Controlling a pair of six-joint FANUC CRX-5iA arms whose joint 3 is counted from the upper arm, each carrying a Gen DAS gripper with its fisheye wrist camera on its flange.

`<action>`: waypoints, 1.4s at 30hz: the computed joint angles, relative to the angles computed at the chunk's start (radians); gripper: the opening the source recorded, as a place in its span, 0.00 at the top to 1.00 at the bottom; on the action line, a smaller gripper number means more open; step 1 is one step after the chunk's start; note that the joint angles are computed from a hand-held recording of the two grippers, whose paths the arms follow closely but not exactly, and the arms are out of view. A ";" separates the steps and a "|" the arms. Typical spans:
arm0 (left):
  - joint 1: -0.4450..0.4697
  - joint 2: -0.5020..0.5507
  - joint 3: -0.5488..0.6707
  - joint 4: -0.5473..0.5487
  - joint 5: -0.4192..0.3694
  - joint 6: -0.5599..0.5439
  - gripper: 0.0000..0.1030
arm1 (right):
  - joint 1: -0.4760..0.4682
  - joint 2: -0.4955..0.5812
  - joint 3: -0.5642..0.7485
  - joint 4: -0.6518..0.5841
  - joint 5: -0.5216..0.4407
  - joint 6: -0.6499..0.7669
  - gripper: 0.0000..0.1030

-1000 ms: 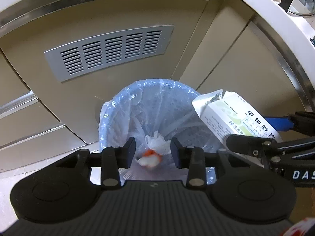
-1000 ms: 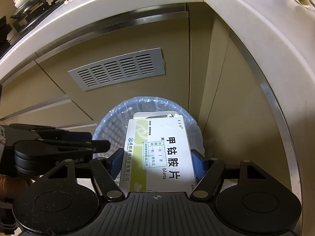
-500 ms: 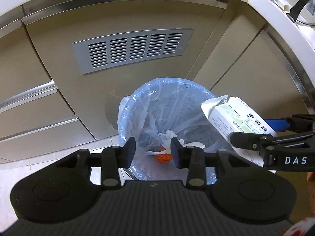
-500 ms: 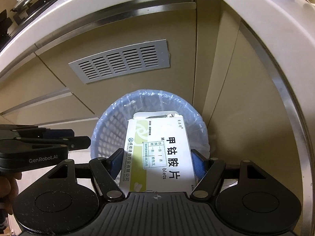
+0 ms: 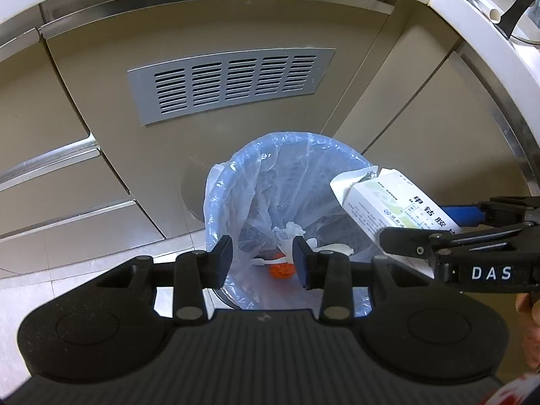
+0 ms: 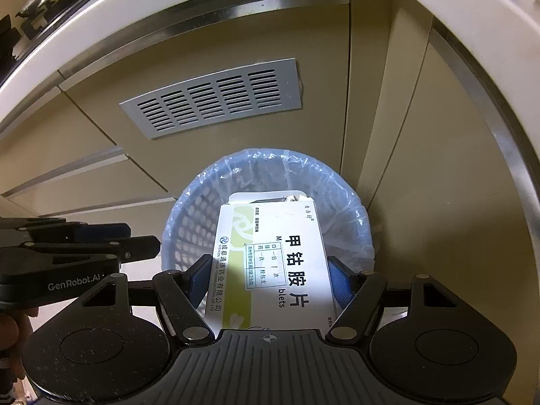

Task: Collect trash
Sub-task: 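Open the left tool to drop the toothbrush while the right tool releases the medicine box, then raise both open tools from the bin back toward the counter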

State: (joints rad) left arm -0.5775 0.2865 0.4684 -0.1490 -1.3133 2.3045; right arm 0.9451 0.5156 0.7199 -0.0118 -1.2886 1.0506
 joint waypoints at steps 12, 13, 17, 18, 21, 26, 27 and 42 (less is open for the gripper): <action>0.003 0.002 -0.003 -0.001 -0.001 0.007 0.66 | -0.011 -0.004 -0.024 -0.029 0.067 -0.025 0.31; 0.004 0.001 -0.004 -0.001 0.000 0.007 0.66 | -0.010 -0.002 -0.024 -0.023 0.069 -0.032 0.31; 0.005 -0.001 -0.010 0.000 0.001 0.009 0.66 | -0.011 -0.002 -0.022 -0.030 0.060 -0.019 0.31; 0.005 -0.001 -0.011 0.000 0.001 0.009 0.66 | -0.012 -0.003 -0.023 -0.033 0.057 -0.014 0.31; 0.005 -0.004 -0.014 0.000 0.004 0.012 0.66 | -0.011 -0.008 -0.026 -0.038 0.044 -0.016 0.31; 0.002 -0.007 -0.013 -0.003 0.007 0.013 0.66 | -0.006 -0.016 -0.033 -0.034 0.034 -0.022 0.31; 0.001 -0.008 -0.013 -0.004 0.008 0.013 0.66 | -0.005 -0.020 -0.037 -0.033 0.035 -0.024 0.31; -0.022 -0.038 0.020 -0.043 -0.014 0.030 0.66 | 0.017 -0.083 -0.070 0.012 0.063 -0.034 0.31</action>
State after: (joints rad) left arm -0.5992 0.2486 0.4888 -0.1919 -1.3271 2.3345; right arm 0.9622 0.4330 0.6497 0.0006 -1.2252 1.0168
